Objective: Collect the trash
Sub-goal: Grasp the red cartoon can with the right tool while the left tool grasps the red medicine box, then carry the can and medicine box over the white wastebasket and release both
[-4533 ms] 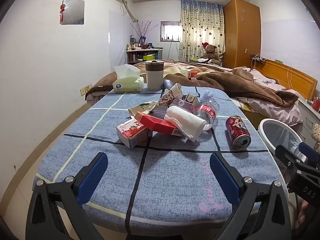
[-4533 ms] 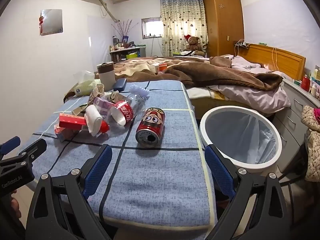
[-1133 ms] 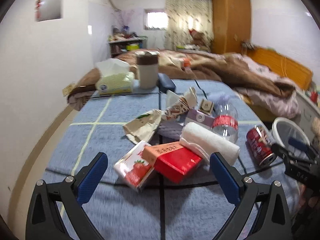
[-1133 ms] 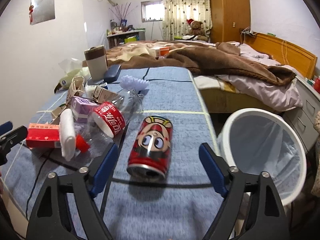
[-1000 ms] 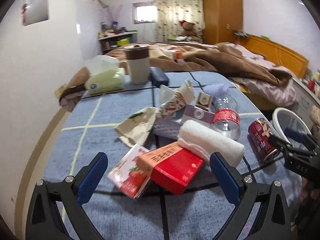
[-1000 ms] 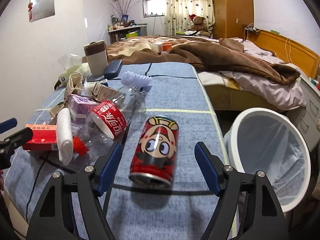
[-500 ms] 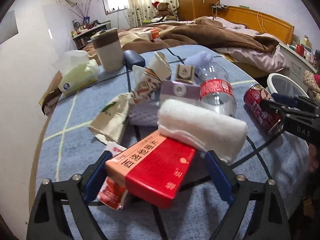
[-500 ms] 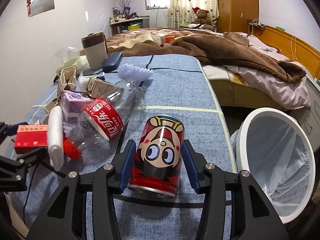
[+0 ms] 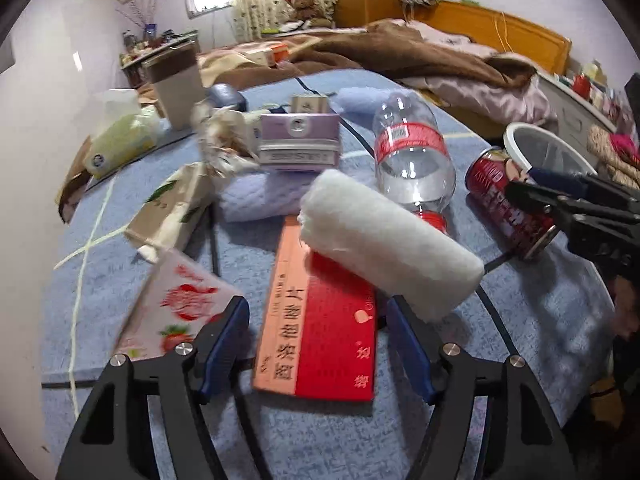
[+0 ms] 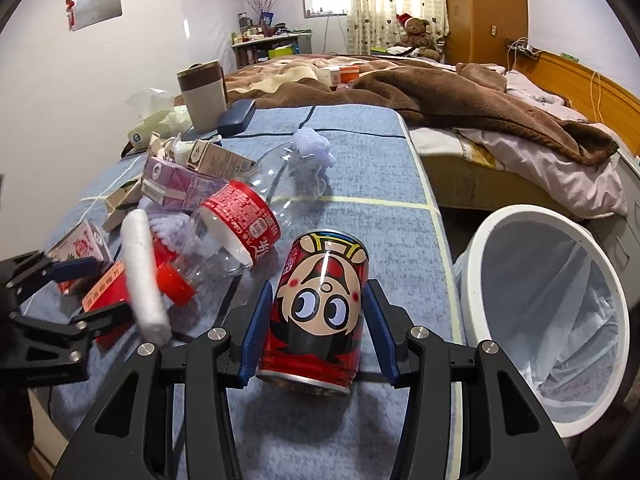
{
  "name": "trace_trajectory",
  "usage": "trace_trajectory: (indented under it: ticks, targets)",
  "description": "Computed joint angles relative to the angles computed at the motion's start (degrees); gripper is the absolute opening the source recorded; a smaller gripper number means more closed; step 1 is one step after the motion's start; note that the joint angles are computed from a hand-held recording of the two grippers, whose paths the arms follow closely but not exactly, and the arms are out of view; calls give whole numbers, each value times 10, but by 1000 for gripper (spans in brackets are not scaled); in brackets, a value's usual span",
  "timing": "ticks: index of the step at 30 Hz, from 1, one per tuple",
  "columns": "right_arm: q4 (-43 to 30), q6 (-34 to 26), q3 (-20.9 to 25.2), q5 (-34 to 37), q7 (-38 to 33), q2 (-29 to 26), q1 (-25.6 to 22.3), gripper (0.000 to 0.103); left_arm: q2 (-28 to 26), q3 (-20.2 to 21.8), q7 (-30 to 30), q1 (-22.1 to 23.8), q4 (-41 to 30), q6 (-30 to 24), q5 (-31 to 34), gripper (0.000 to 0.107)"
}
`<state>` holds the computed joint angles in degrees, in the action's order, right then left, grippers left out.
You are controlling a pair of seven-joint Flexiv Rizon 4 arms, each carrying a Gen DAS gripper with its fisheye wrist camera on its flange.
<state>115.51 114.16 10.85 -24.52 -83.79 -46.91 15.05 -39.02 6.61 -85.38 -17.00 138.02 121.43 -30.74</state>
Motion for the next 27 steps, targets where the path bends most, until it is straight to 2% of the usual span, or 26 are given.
trace_trajectory:
  ticks: [2, 5, 7, 11, 14, 15, 16, 17, 19, 20, 22, 27]
  targets:
    - [1, -5, 10, -11, 2, 0, -15, 48, -3, 0, 4, 4, -12, -16, -1, 73]
    - [-6, -15, 26, -28, 6, -5, -35, 48, -17, 33, 33, -41, -30, -32, -42, 73]
    - [-15, -29, 38, -40, 12, -9, -47, 49, -19, 28, 31, -33, -38, -51, -47, 73]
    - [-29, -41, 52, -50, 23, -20, -59, 50, -30, 55, 34, -66, -50, -66, -83, 73]
    - [-43, -71, 63, -51, 37, -26, -63, 57, -28, 29, 10, -34, -47, -57, -61, 73]
    - [-44, -72, 61, -49, 35, -26, -62, 58, -24, 1, 4, -3, -41, -45, -52, 69]
    - [-43, -71, 59, -47, 32, -27, -60, 59, -21, -8, -27, 24, -37, -40, -7, 66]
    - [-44, -67, 49, -39, 31, -26, -49, 59, -21, -15, -35, 35, -35, -34, 3, 66]
    - [-44, -64, 16, -35, 43, -23, -19, 59, -25, -4, -42, 22, -33, -26, -1, 66]
    - [-45, -73, 0, -5, 30, -19, 5, 59, -27, 1, -44, 15, -33, -23, -5, 66]
    - [-41, -64, -13, 8, 24, -18, 19, 57, -28, 8, -50, 3, -30, -17, -15, 66]
    - [-27, -54, 5, 5, 6, -14, -1, 55, -27, 1, -77, 3, -7, 15, -16, 66]
